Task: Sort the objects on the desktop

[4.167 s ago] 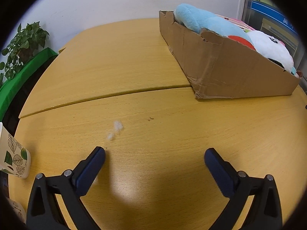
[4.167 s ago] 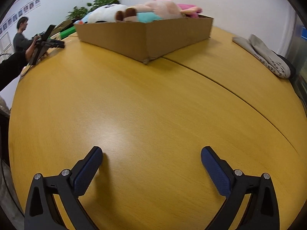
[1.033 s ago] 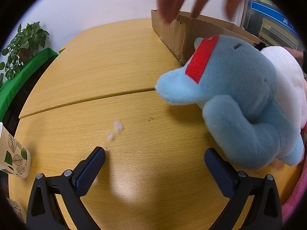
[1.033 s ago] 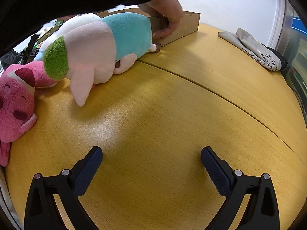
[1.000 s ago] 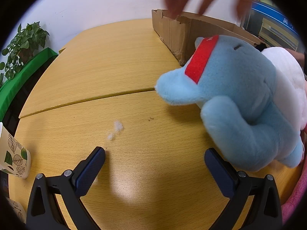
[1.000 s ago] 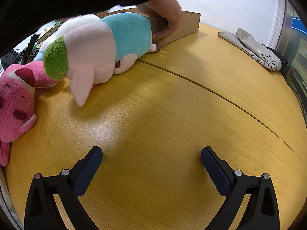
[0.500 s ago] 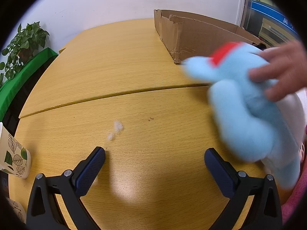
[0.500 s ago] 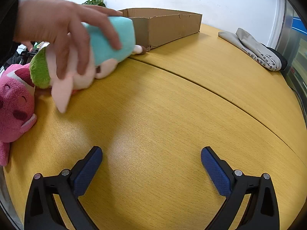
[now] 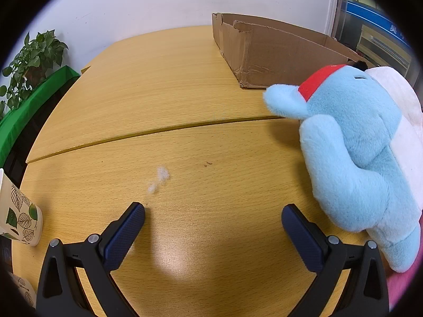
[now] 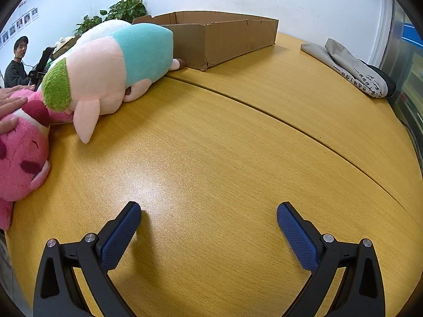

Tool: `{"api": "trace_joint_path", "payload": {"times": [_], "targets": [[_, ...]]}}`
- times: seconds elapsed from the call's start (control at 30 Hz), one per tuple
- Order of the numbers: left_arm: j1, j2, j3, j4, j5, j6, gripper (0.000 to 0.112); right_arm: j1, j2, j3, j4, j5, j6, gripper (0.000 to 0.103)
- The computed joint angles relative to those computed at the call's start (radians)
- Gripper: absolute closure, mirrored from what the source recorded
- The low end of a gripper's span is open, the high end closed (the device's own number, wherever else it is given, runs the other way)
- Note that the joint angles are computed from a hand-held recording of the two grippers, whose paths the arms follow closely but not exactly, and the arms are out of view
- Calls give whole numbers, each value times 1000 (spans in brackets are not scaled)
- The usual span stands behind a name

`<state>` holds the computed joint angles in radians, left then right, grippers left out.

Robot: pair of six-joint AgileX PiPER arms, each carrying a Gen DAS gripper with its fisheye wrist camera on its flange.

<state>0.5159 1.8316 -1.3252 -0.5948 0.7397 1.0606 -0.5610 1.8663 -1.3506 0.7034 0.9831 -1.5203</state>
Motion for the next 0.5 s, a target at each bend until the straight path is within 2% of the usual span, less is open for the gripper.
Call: {"api": "trace_joint_path", "payload": {"times": [0.5], "targets": [[9,35,-47,4,15,-1,9,-1,1,-1,0,0,-1,0]]}}
